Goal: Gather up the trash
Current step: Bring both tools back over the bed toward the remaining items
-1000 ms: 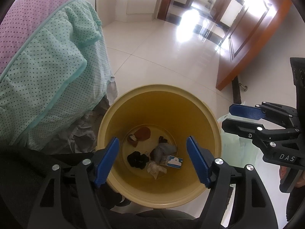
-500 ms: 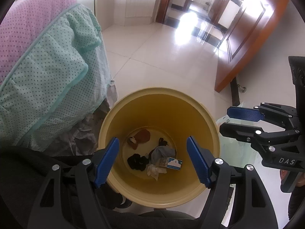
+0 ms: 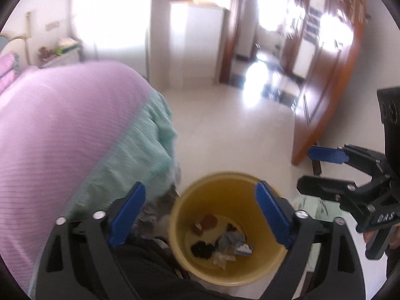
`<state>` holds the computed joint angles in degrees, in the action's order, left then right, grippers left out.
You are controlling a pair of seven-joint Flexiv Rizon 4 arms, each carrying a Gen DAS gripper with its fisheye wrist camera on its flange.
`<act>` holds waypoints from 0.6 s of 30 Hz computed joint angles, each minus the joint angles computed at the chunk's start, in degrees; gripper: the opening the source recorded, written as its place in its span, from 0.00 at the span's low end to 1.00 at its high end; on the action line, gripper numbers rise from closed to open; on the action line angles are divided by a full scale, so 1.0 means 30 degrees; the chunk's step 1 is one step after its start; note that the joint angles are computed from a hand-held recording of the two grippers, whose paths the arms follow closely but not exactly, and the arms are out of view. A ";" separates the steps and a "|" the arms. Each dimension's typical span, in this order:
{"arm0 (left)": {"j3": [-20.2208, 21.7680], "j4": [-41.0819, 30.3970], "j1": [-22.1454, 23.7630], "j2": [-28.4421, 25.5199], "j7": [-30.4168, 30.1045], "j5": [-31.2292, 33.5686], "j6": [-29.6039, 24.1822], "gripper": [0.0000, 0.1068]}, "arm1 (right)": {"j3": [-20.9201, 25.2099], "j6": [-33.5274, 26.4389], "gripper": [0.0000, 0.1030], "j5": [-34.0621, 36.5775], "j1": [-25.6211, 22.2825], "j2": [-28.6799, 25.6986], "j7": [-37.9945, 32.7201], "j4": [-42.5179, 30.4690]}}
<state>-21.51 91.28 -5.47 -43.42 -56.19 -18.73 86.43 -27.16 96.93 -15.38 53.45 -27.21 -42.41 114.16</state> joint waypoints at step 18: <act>0.6541 0.4258 -0.0970 0.4026 -0.6477 -0.0569 0.7545 0.93 | 0.4272 0.1405 0.92 -0.0831 -0.2275 -0.4496 -0.4872 -1.0125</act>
